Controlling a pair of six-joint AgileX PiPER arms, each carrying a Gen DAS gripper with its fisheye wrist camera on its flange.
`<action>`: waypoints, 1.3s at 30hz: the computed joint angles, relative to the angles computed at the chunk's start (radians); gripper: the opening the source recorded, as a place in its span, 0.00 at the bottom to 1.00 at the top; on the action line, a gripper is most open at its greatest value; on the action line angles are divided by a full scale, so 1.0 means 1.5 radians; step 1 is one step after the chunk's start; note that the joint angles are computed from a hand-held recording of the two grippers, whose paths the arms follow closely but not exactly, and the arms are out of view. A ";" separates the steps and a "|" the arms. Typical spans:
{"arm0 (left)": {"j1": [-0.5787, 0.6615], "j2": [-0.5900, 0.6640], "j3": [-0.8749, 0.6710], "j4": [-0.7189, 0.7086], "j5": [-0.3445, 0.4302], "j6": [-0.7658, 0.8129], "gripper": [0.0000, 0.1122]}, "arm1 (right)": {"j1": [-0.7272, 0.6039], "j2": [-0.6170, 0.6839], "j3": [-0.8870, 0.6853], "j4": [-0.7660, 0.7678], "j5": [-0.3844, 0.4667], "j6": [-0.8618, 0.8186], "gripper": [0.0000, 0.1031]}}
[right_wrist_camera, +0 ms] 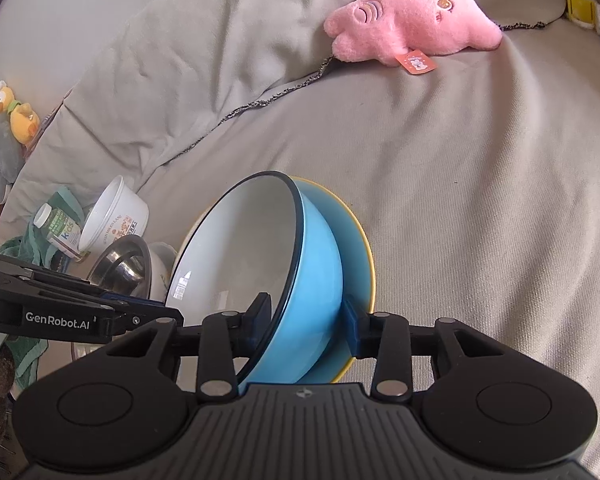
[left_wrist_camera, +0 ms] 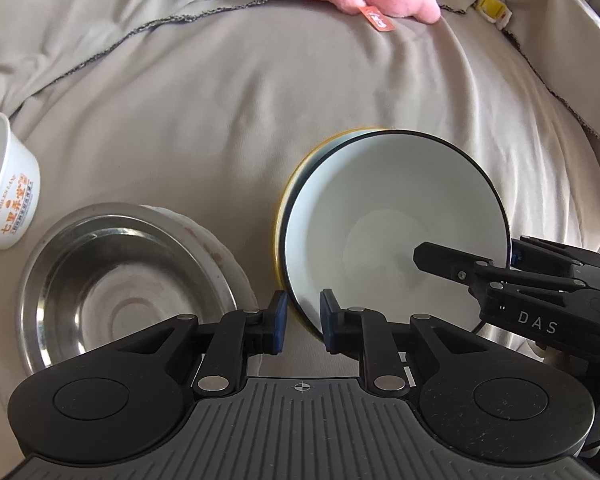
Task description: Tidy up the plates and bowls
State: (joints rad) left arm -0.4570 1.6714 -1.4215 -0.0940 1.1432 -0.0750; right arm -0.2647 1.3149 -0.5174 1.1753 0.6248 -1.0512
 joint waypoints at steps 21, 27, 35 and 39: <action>-0.006 0.004 -0.006 0.010 -0.013 -0.018 0.19 | -0.051 -0.057 0.031 0.027 0.005 -0.075 0.17; 0.000 0.002 -0.001 0.012 -0.019 -0.023 0.19 | 0.039 -0.091 0.045 0.018 -0.105 -0.046 0.17; 0.010 -0.008 0.016 -0.004 -0.031 -0.021 0.19 | -0.006 -0.095 0.052 0.042 -0.077 -0.069 0.22; 0.014 -0.011 0.017 -0.011 -0.034 -0.014 0.19 | -0.067 -0.058 0.041 0.061 -0.012 -0.101 0.24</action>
State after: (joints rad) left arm -0.4354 1.6556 -1.3966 -0.1110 1.0922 -0.0966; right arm -0.3651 1.2278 -0.4560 1.2676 0.6071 -1.2021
